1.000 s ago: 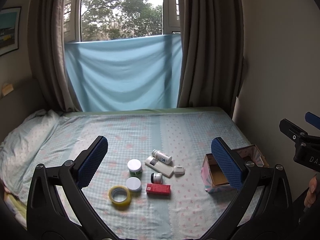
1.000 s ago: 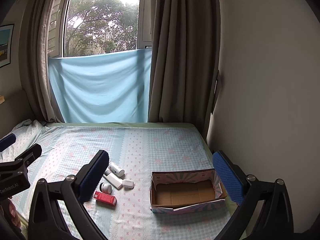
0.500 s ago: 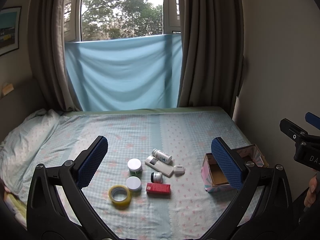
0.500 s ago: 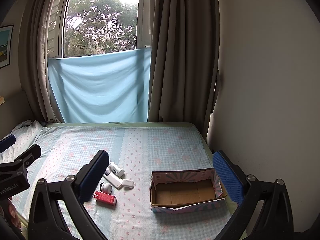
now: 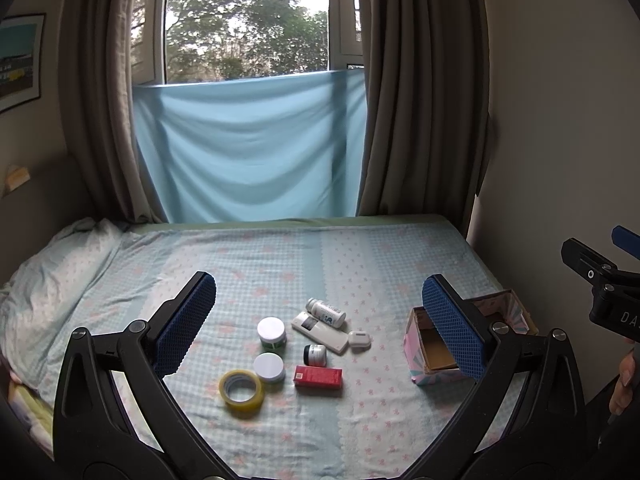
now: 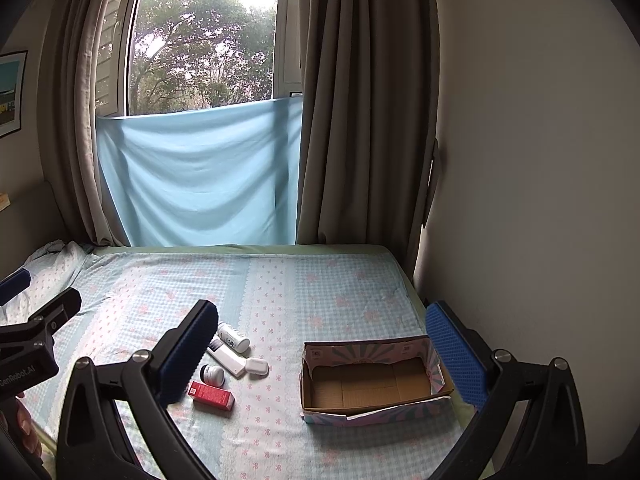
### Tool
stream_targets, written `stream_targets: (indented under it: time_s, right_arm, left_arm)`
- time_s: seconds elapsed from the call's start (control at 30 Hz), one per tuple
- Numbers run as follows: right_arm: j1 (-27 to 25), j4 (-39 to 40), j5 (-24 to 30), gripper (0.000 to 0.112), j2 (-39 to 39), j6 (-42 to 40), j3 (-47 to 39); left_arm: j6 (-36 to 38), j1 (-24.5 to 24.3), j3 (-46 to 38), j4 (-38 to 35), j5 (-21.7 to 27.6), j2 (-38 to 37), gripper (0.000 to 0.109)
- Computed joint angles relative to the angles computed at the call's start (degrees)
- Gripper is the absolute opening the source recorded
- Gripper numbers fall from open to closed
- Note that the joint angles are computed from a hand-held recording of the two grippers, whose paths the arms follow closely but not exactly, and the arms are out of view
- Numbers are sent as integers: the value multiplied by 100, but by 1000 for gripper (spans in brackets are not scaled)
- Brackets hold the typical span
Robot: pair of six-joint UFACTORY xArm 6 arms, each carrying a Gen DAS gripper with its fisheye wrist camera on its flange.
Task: Organize rigid objects
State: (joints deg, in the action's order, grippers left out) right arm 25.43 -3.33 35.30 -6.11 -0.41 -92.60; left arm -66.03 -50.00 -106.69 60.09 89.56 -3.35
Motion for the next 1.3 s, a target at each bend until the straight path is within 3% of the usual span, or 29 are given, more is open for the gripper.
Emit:
stream_targets:
  time_s: [0.9,1.13,1.3]
  right_arm:
    - [-47,245,11,103,52,-251,-79]
    - [-80,637,717,103,483,-883,-712]
    - [-58,878,1095,103,938,-1157,-993]
  left_arm:
    - [10,-26,-255,99,61,168,103]
    - [47,265,-594,-368,484,400,103]
    - [3,769,92,-1093,437,35,103]
